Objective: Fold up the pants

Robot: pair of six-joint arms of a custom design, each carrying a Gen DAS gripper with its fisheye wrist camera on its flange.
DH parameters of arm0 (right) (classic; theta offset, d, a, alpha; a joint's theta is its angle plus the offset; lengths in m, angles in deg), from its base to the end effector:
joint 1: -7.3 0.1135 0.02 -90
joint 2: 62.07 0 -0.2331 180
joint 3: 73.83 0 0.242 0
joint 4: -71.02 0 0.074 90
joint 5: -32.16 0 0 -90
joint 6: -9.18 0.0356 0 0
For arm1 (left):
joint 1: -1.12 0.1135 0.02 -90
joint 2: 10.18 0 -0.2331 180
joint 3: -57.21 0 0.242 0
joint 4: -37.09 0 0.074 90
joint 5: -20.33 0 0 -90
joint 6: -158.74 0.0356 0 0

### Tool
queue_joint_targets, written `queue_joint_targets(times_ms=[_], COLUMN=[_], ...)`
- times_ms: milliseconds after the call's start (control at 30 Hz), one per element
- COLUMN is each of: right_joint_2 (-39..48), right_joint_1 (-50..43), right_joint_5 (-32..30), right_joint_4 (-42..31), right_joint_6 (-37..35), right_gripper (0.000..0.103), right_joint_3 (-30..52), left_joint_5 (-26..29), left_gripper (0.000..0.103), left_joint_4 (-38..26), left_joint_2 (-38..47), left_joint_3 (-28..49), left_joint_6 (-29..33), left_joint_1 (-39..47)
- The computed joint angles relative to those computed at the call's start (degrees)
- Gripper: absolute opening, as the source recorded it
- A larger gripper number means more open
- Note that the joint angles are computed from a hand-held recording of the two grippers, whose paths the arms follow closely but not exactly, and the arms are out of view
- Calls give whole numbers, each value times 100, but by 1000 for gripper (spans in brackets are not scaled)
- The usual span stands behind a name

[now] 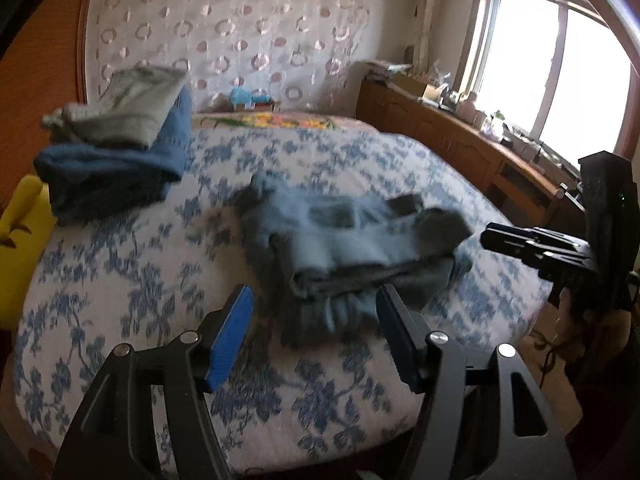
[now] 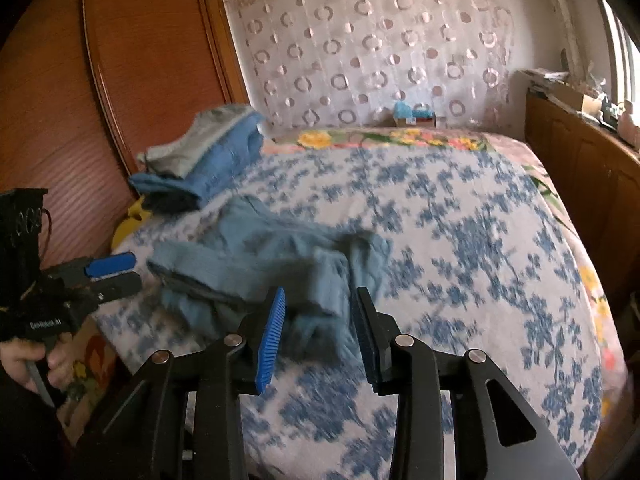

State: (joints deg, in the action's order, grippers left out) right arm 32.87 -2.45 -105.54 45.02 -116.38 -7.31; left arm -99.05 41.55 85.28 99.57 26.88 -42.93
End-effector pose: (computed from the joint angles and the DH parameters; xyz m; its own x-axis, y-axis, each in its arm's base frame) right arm 0.3099 -0.0265 0.1509 -0.4717 -0.3161 -0.8232 -0.7185 0.6790 0.1510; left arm 0.1968 -0.1661 0.0732 -0.6506 -0.1797 -0.7379 -0.0823 0.9826 -0.1667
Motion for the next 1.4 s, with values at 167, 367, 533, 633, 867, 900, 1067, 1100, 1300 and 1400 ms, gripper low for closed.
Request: queue_joint_targets(times_ms=[167,367,533,633,867,900,1067,1100,1300,1400], right_joint_2=[443,626,706,700,500,545,597,623,675,740], right_joint_1=[7,311,434,477,360,304,272,266,139,152], right_joint_5=[123,394,580,648,772,673,618,594,492,609], right_joint_4=[-324,-305,-265,-146,419,305,389,338,40,-104], right_joint_6=[-192,-148,-103,-105,111,123,95,70,-269,-389], right_gripper=[36,36,36,23,8,8,8,8,18,19], right_joint_3=[304,426,501,461,221,311,255,271,368,467], left_joint_5=[283,302,332,411,250,239,213,216,486,568], left_gripper=[65,65,65,65,65,65,65,65,53,40], left_joint_4=[54,8,-160,-216,-327,-305,-259,-271,-6,81], left_joint_2=[556,872,979,1123,1193,1200,1197,1192,1128,1201], left_joint_3=[207,468,620,722,817,811,773,775,684,752], left_joint_6=[-56,43,76,66,122,131,120,115,191,297], left_joint_1=[145,184,323,422,374,375,365,371,488,478])
